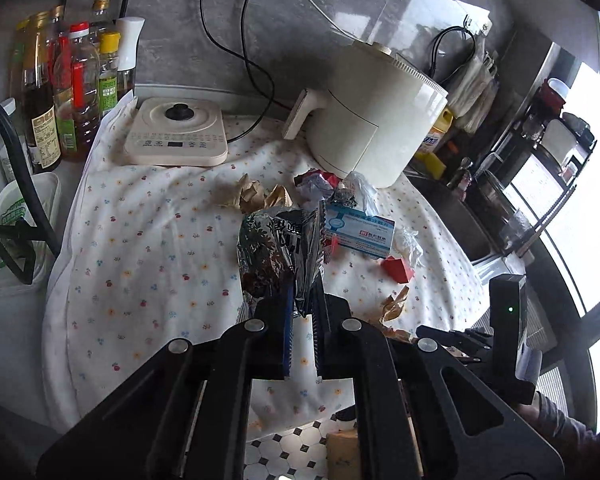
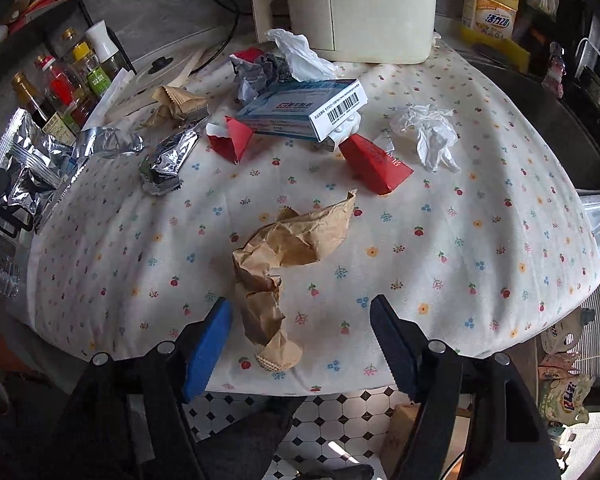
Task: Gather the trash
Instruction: 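Grasp the silver snack bag with the left tool while the right tool grasps the brown paper bag, then carry both items to the white bucket while the right tool releases the paper bag inside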
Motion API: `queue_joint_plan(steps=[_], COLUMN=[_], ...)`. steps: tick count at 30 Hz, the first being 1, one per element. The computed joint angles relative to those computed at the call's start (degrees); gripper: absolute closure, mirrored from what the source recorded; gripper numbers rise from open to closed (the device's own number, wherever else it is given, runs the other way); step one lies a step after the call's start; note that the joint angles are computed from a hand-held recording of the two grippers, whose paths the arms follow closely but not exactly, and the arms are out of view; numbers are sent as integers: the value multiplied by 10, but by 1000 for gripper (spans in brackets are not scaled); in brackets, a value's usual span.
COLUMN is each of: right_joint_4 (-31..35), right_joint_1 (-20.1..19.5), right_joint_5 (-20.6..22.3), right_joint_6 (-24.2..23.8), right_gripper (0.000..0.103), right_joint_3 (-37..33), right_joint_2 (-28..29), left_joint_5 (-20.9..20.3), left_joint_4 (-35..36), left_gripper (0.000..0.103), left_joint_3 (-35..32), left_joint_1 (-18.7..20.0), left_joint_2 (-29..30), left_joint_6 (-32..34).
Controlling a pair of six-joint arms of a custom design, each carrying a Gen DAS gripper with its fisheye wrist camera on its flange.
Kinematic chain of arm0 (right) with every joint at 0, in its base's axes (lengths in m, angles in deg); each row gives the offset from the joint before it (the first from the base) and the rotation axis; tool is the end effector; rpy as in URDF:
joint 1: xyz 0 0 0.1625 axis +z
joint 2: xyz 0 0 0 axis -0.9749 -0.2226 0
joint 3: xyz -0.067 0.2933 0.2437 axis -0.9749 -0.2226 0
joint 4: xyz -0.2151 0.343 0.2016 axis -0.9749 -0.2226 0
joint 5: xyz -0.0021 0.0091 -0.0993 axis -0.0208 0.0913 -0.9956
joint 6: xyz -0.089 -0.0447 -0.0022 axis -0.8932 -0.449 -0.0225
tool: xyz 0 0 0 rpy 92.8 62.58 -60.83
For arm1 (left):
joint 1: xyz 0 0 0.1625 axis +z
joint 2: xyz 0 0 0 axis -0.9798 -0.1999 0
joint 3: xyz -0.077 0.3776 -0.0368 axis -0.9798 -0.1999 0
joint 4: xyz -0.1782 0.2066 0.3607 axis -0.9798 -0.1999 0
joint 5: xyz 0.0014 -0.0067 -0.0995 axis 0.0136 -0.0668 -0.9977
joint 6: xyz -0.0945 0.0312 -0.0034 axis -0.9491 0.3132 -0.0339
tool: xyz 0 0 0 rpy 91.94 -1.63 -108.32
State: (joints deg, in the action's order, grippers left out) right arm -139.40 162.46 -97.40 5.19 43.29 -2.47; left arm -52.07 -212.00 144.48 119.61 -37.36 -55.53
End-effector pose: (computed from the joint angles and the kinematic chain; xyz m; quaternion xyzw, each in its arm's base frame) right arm 0.0292 -0.8355 0.2556 0.3725 -0.9019 0.0177 0.2180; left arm -0.3852 -0.6358 0.0154 -0.1139 0.8202 -0.4914 0.2700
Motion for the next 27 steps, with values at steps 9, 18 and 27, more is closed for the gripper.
queue_joint_plan(steps=[9,18,27], right_joint_4=[19,23,15], right_joint_1=[3,-20,-55], right_joint_5=[52,75,106], right_joint_6=[-7,2,15], right_gripper=[84,84,84], right_joint_3=[3,-11,-46], right_joint_2=[-23,-61,-88], left_joint_5=[21,-16,-36], left_joint_4=[27,11,45], left_gripper=[94,94,94], left_joint_3=[9,-85,-215], left_joint_1=[-11,-9,-26], left_joint_2=[-9,61,148], left_joint_6=[-33,37,90])
